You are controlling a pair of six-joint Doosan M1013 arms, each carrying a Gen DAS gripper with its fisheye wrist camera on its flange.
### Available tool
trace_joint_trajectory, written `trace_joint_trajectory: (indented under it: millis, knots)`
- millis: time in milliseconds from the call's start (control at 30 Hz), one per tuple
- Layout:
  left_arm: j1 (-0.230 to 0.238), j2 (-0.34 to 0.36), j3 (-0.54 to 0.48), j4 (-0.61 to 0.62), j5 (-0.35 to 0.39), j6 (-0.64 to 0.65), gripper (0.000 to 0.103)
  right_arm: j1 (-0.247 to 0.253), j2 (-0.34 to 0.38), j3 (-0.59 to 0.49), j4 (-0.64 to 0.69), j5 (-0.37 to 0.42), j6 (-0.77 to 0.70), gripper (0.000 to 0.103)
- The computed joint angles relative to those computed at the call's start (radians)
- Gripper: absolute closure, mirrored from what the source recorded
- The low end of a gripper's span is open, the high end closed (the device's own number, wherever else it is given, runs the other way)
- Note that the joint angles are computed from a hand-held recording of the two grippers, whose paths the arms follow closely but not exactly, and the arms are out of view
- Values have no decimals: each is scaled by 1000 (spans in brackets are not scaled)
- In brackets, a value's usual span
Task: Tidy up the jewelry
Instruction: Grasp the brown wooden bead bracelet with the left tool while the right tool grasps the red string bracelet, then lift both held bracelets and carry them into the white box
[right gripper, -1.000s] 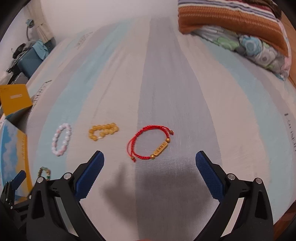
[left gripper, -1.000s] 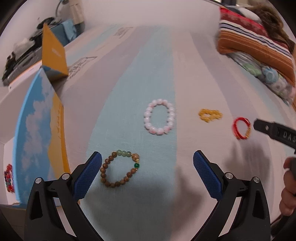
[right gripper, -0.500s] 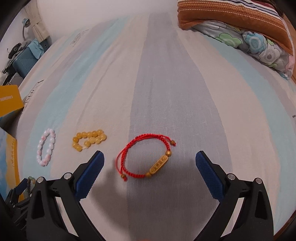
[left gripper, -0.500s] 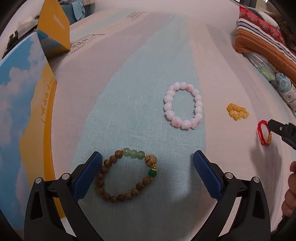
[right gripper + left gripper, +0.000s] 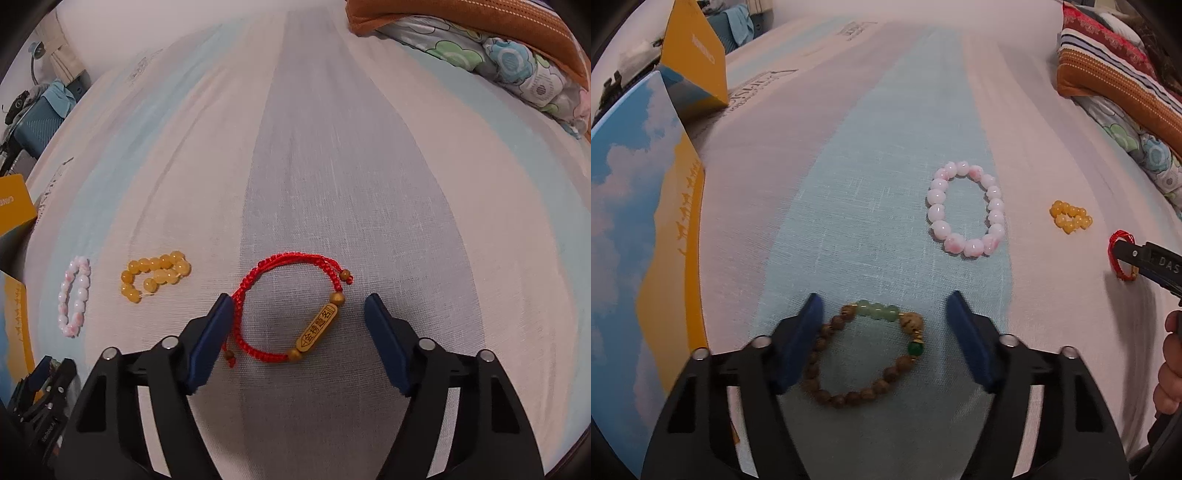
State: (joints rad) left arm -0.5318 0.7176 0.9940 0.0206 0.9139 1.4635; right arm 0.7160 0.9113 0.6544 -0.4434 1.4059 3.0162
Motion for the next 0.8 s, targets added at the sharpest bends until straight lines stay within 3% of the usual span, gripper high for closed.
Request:
trace_joint_trajectory:
  millis: [100,267,367,467,567,667,800]
  knots:
    - [1,-4,5,-2,0,17,50,1,8,-15,-1,16,-12,42]
    - [0,-7,12,-6,-6,30,54,-1,4,-7,6,10,-12,52]
    - [0,-10,16,-23,-5,55,66,-1,14,-26,7,44,-5,66]
    - [1,-13,22,-37,-9,73,75,-2,11,-20,9,37,-1,71]
    - [1,-14,23,-44,-11,86,84,0,10,-19,6,30,-4,84]
    - [3,-17,29,-53,-19,99,84,0,6,-11,2,26,4,94]
    - [3,-22,35,-57,-26,103,84,2,-3,2,-2,11,19,95]
